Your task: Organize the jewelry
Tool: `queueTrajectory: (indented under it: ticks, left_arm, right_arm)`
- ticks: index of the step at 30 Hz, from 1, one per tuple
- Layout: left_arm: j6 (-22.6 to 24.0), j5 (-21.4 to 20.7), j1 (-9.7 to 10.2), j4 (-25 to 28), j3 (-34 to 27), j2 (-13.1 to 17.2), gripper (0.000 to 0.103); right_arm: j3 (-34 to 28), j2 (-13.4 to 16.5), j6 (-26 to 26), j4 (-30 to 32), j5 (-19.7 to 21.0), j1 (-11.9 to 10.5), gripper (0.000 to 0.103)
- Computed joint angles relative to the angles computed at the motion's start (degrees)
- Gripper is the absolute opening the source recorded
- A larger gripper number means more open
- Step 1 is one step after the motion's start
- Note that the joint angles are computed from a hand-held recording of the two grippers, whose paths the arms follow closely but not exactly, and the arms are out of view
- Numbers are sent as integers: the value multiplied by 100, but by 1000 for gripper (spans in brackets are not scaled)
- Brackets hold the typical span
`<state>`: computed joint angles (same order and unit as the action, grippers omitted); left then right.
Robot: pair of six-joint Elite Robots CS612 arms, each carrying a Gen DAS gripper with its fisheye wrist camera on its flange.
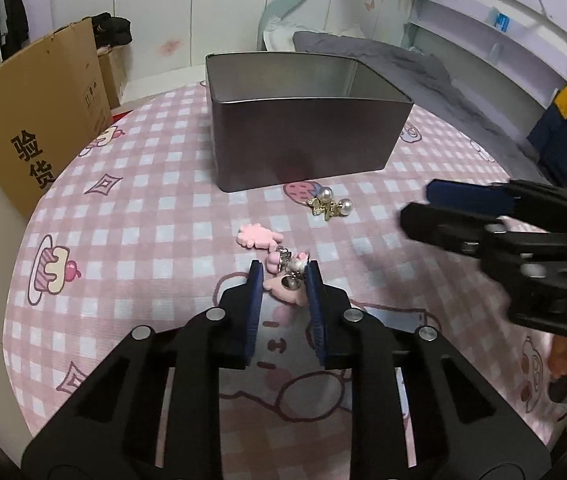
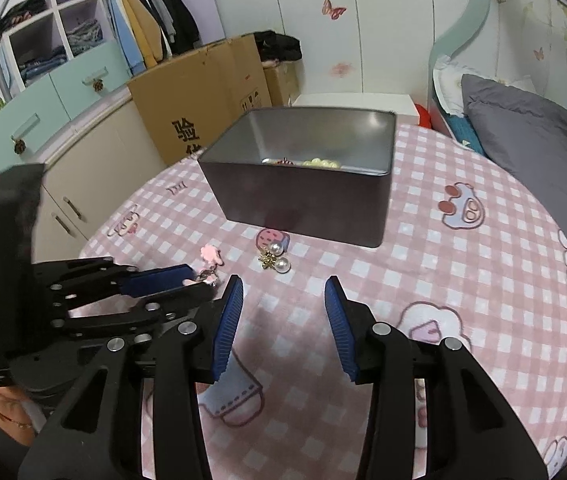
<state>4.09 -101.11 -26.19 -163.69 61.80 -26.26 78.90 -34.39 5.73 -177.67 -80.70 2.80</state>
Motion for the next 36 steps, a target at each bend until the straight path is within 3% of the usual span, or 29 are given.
queueTrajectory:
  ticks: [5, 12, 15, 21, 29, 36]
  left_arm:
    - [-181, -187, 95, -135, 41, -28, 22]
    - [-436, -326, 233, -365, 36, -67, 22]
    - [-476, -452, 267, -397, -18, -58, 22]
    - [-422, -649, 270, -418, -202, -21, 22]
    - [-262, -875, 217, -368, -702, 84, 22]
    - [-68, -906, 112, 319, -1619, 460, 22]
  right_arm:
    - [-344, 191, -107, 332, -42, 57, 40]
    - [-812, 426, -484, 769, -512, 186, 40]
    - [-817, 433, -713, 773, -792, 233, 19]
    - [-622, 302, -843, 789, -626, 178, 17]
    - [-168, -63, -485, -87, -92, -29, 12]
    - [-447, 0, -269, -332, -152, -100, 12]
